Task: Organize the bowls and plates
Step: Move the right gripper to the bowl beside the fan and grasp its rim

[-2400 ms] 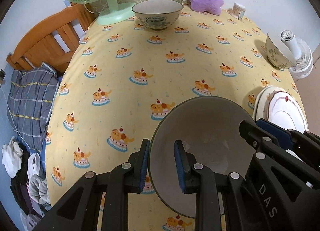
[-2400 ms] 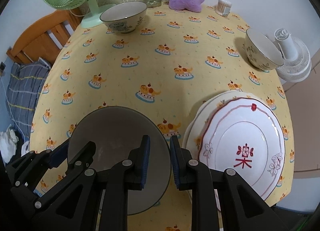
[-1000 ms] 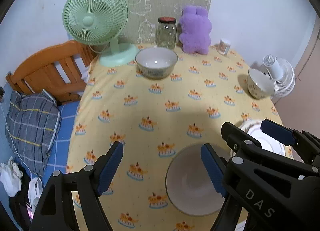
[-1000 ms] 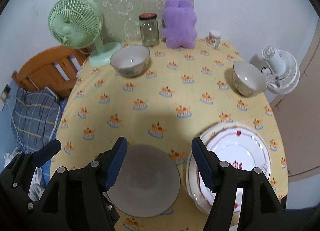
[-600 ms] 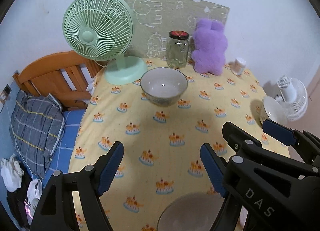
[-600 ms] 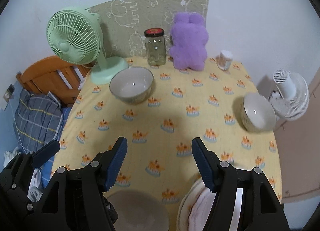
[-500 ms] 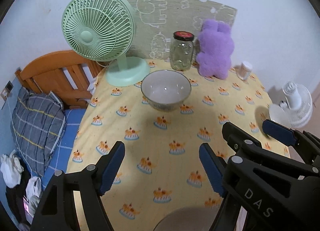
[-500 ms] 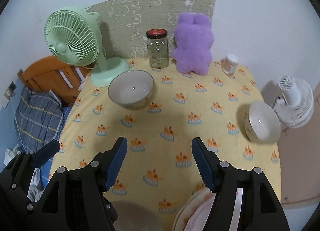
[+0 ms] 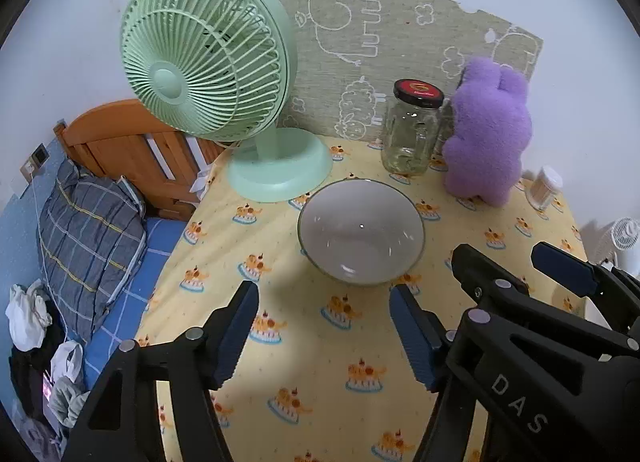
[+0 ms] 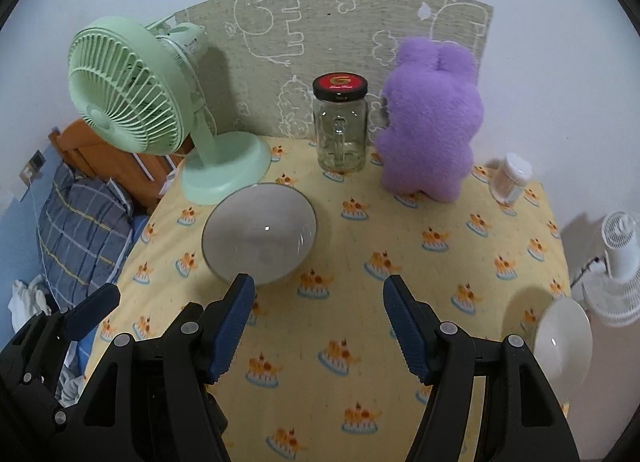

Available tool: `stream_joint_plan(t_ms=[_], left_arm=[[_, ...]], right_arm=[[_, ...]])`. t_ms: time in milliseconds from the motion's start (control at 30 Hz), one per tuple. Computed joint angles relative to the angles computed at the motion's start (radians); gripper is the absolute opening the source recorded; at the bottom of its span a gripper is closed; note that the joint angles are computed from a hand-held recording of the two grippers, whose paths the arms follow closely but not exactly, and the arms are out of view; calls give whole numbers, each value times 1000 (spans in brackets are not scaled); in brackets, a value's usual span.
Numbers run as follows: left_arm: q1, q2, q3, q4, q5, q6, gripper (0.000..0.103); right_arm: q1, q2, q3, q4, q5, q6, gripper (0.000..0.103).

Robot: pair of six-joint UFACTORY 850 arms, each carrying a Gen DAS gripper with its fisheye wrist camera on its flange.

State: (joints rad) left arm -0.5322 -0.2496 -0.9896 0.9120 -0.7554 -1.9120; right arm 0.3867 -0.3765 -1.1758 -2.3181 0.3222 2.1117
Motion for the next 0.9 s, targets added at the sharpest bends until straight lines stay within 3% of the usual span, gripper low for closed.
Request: stream_joint_plan(t_ms=[167,467,633,900], left_arm=[[42,-44,-20,31,45,8,61],[124,-122,-51,46,125,5,57],[162,-162,-65,38,154,14,51],[199,-197,-75,26,178,35,32]], right_arm=[[4,-81,-74,3,10,17,70],[22,-220,-208,-47,26,95,66],[38,-285,-271,-77,41,130,59],[57,-348,-333,-139,53,202,45]])
